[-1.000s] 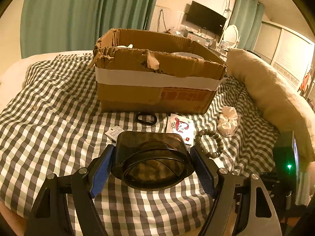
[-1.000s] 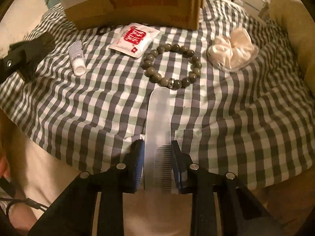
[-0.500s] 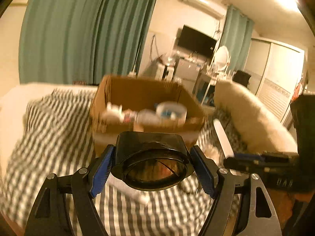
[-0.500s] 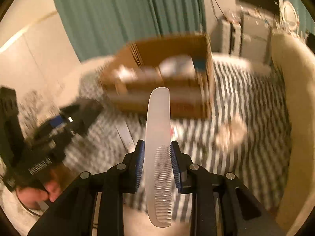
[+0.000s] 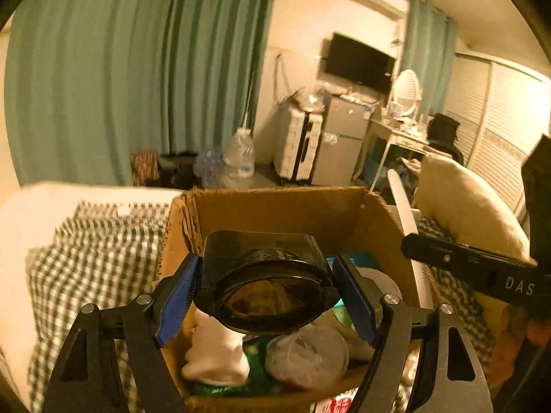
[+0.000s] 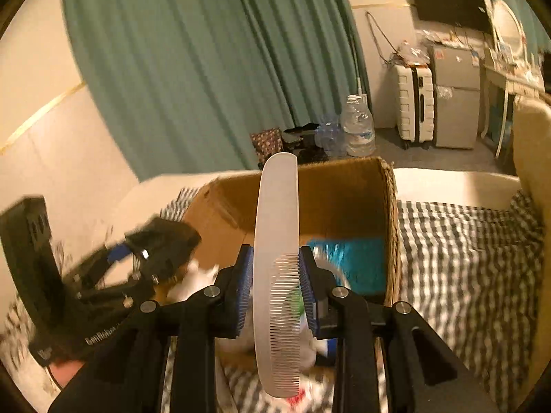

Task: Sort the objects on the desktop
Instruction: 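Carry the cup and comb into the box and open both tools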

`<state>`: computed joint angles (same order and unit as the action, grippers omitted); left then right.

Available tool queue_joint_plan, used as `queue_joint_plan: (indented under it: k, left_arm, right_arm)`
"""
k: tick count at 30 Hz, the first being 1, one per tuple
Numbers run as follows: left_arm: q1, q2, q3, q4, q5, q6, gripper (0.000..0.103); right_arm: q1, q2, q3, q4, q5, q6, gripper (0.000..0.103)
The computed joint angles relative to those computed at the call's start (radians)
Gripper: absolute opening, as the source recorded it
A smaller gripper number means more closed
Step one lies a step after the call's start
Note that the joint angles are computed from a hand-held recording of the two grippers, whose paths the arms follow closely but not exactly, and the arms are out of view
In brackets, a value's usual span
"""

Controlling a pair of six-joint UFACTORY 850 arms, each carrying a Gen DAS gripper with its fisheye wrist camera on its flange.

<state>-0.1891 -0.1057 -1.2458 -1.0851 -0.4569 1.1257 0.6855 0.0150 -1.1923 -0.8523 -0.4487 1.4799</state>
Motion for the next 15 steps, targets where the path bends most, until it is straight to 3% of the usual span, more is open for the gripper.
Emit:
queue_joint_plan:
  k: [1,2,3,8,13,15]
  left_arm:
    - [0.000,-0.009,-0.008,0.005,0.000,-0.018,0.088]
    - [-0.001,-0.018,-0.017,0.014,0.004,-0.042,0.097]
    - [-0.001,-0.021,-0.019,0.023,0.013,-0.060,0.100]
    - [0.017,0.043,0.042,0.064,0.040,-0.083,0.101]
    - [0.054,0.215,0.194,-0.060,0.104,0.099,0.103]
    - [0.074,0.278,0.249,-0.128,0.105,0.171,0.103]
  right_arm:
    - [-0.019,-0.004,0.006,-0.017,0.038,0.039,0.045]
    - [-0.027,0.001,0.017,-0.047,0.053,0.086,0.072]
    - [-0.024,0.009,0.027,-0.109,0.032,0.175,0.082]
    - [0.020,0.098,0.104,-0.276,-0.015,0.343,0.082]
    - [0.167,0.174,0.133,-0.322,-0.253,0.328,0.083]
    - [0.230,0.196,0.149,-0.336,-0.352,0.326,0.095]
